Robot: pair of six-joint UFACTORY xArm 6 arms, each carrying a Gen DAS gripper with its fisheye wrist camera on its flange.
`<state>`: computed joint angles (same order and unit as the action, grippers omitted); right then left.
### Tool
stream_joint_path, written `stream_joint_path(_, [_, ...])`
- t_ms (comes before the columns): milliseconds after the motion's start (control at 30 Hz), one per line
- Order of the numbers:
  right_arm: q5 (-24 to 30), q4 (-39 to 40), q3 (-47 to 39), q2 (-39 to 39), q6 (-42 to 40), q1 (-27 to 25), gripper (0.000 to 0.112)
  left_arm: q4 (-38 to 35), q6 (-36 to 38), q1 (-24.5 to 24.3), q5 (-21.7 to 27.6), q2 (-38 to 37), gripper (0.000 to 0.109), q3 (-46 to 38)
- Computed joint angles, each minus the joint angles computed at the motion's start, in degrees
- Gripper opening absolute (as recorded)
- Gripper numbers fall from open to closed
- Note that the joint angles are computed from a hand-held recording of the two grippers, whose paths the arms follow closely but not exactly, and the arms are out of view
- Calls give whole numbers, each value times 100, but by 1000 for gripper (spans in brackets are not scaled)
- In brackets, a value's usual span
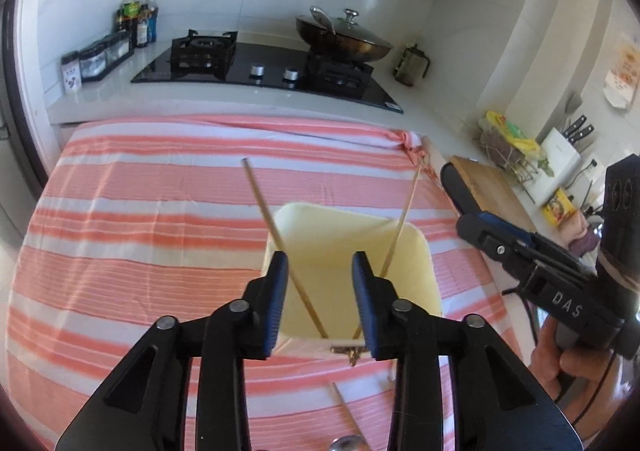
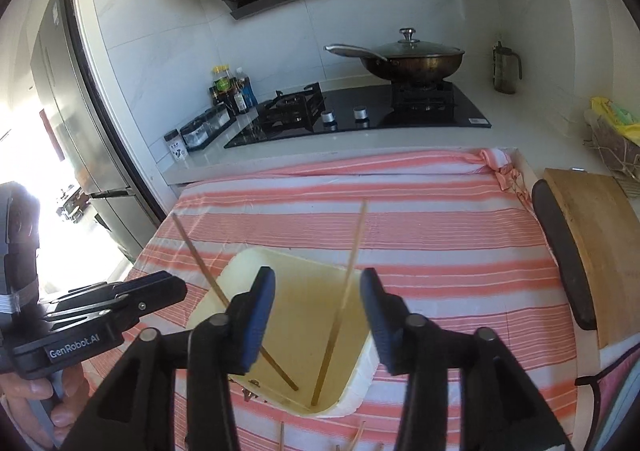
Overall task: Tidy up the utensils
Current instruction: 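Lower the chopsticks into the holder and open both tools, then move both open tools back over the remaining spoons and chopsticks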
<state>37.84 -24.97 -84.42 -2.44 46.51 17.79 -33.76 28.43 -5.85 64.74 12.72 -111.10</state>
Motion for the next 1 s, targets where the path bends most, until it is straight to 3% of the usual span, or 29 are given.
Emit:
stream_joint_path(100, [-109, -244, 465, -541, 104, 107, 48, -199, 647, 335, 90, -702, 47, 811])
stream_joint_path(200, [12, -724, 1242, -1359, 279, 396, 49, -254, 1363, 795, 137, -1588, 61, 1976])
stream_joint_path(267, [211, -1078, 1915, -2010, 523, 682, 49, -217, 1777, 1132, 106, -2143, 65, 2819])
stream_joint_path(400, [1304, -1993, 3240, -3213, 1642, 1629, 49, 272, 2173, 1591, -495, -3124, 65, 4579])
stream_joint_path(533, [2433, -2014, 4250, -3933, 2621, 2512, 49, 646, 2175, 1767, -1193, -3624, 65, 5754])
stream_joint_path(667, [3183, -1806, 4816, -4227, 3185, 2915, 49, 687, 1785, 1710, -1636, -3603, 65, 6062])
stream_joint_path(1000, [3012, -1507, 5431, -4650, 3342, 2627, 50, 851, 1417, 1317, -2596, -3387, 78, 6218])
